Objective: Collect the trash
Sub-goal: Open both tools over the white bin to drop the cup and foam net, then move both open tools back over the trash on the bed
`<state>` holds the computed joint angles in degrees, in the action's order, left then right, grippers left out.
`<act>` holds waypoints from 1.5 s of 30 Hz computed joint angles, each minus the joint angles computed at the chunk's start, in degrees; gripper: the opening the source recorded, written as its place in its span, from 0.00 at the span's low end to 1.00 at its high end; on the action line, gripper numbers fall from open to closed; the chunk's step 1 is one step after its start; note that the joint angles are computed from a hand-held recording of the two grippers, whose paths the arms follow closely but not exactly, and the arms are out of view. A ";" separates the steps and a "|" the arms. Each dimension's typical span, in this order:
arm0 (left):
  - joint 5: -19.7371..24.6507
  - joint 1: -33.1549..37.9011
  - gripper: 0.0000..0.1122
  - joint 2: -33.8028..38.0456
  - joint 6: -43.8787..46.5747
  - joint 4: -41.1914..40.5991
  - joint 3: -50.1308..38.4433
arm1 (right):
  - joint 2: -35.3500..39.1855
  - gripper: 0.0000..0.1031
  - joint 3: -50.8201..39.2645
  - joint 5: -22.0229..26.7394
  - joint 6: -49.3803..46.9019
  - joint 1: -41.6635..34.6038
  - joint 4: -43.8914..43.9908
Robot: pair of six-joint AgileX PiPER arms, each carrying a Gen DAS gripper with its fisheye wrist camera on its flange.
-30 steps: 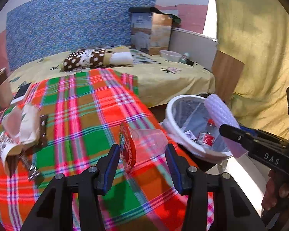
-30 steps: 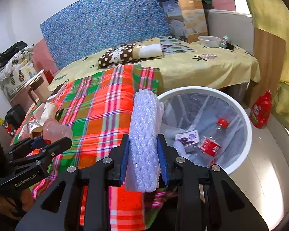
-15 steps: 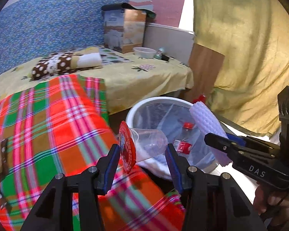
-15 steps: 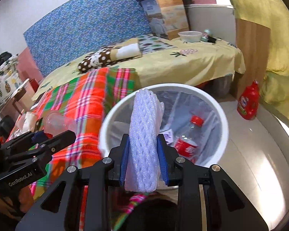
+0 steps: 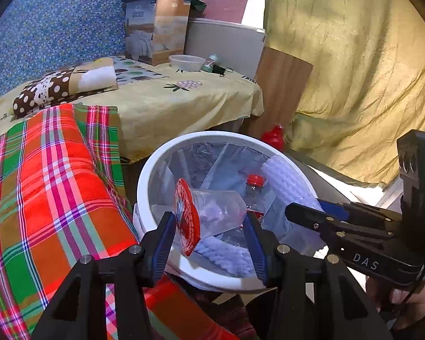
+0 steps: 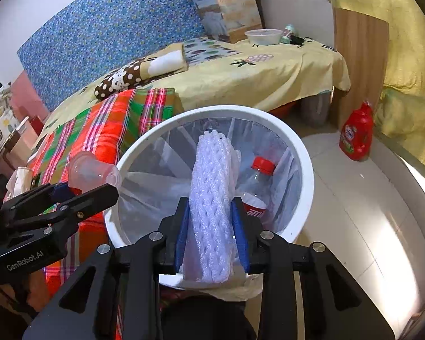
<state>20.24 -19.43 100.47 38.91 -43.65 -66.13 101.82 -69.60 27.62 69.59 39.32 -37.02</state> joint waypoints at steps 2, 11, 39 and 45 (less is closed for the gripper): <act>-0.56 -0.20 0.49 0.43 -1.51 1.57 -0.34 | -0.17 0.37 0.61 -1.15 0.48 -0.62 -0.21; -0.39 1.19 0.54 -0.48 3.41 -4.06 0.24 | -1.72 0.48 1.78 -1.06 4.55 -0.01 -3.94; 0.16 11.54 0.53 -21.96 6.40 -7.19 20.15 | 0.66 0.48 -4.83 2.38 5.79 11.13 -7.96; 1.87 15.96 0.51 -25.92 7.74 -7.70 23.50 | 2.13 0.48 -7.50 3.43 3.99 13.06 -7.55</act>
